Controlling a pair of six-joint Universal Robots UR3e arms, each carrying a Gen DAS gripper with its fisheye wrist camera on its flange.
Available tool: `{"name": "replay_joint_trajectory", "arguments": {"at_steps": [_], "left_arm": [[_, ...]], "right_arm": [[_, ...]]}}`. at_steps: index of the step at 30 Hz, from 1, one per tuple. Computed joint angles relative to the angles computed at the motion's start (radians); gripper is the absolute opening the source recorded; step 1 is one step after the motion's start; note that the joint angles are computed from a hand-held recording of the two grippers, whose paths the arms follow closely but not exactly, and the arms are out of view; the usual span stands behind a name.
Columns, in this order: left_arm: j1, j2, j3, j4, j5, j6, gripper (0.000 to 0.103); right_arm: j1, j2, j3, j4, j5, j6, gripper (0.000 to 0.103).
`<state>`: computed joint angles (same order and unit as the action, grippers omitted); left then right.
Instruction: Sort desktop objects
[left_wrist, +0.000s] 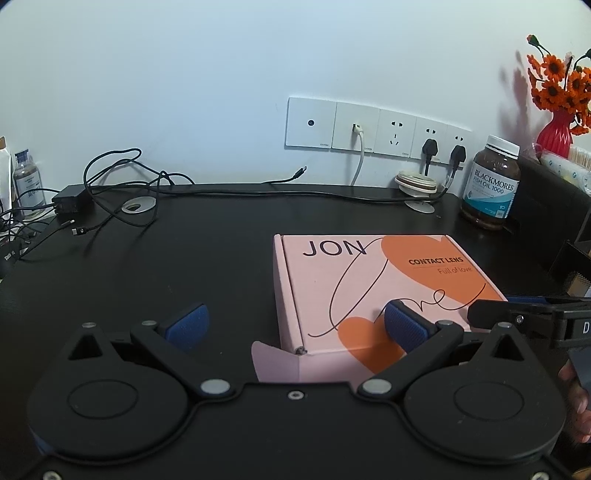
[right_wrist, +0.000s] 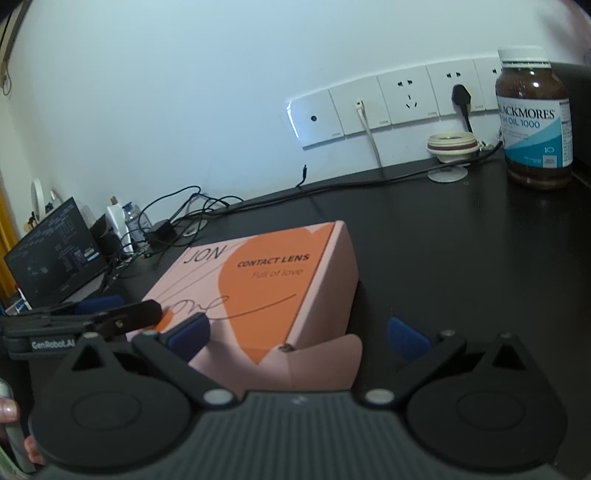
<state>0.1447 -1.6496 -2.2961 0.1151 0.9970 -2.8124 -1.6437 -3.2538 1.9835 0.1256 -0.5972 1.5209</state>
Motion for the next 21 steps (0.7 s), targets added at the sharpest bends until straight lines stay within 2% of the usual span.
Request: {"name": "replay_joint_trajectory", "arguments": {"at_steps": [4, 6, 8, 11, 13, 15, 16, 18, 21], "left_arm": [[0.001, -0.002, -0.008, 0.019, -0.001, 0.002, 0.103], [0.003, 0.013, -0.008, -0.004, 0.002, 0.002, 0.103], [0.014, 0.042, -0.015, -0.045, -0.005, 0.011, 0.103], [0.066, 0.103, -0.076, -0.066, -0.063, 0.056, 0.103], [0.112, 0.153, -0.129, -0.087, -0.119, 0.110, 0.103], [0.149, 0.200, -0.166, -0.138, -0.171, 0.180, 0.103], [0.158, 0.214, -0.174, -0.163, -0.186, 0.212, 0.103], [0.151, 0.217, -0.181, -0.180, -0.183, 0.245, 0.103], [0.120, 0.191, -0.179, -0.155, -0.153, 0.239, 0.103]], "right_arm": [[0.008, -0.010, 0.008, -0.009, 0.012, 0.007, 0.102], [0.030, -0.026, 0.006, -0.049, 0.025, 0.056, 0.102], [0.091, -0.064, 0.035, -0.161, 0.057, 0.164, 0.102], [0.275, -0.170, 0.189, -0.528, 0.112, 0.491, 0.102], [0.388, -0.226, 0.283, -0.769, 0.102, 0.682, 0.102], [0.466, -0.243, 0.337, -0.897, 0.086, 0.758, 0.102], [0.483, -0.237, 0.336, -0.894, 0.082, 0.739, 0.102], [0.465, -0.223, 0.284, -0.777, 0.084, 0.625, 0.102], [0.406, -0.203, 0.195, -0.579, 0.094, 0.441, 0.102]]}}
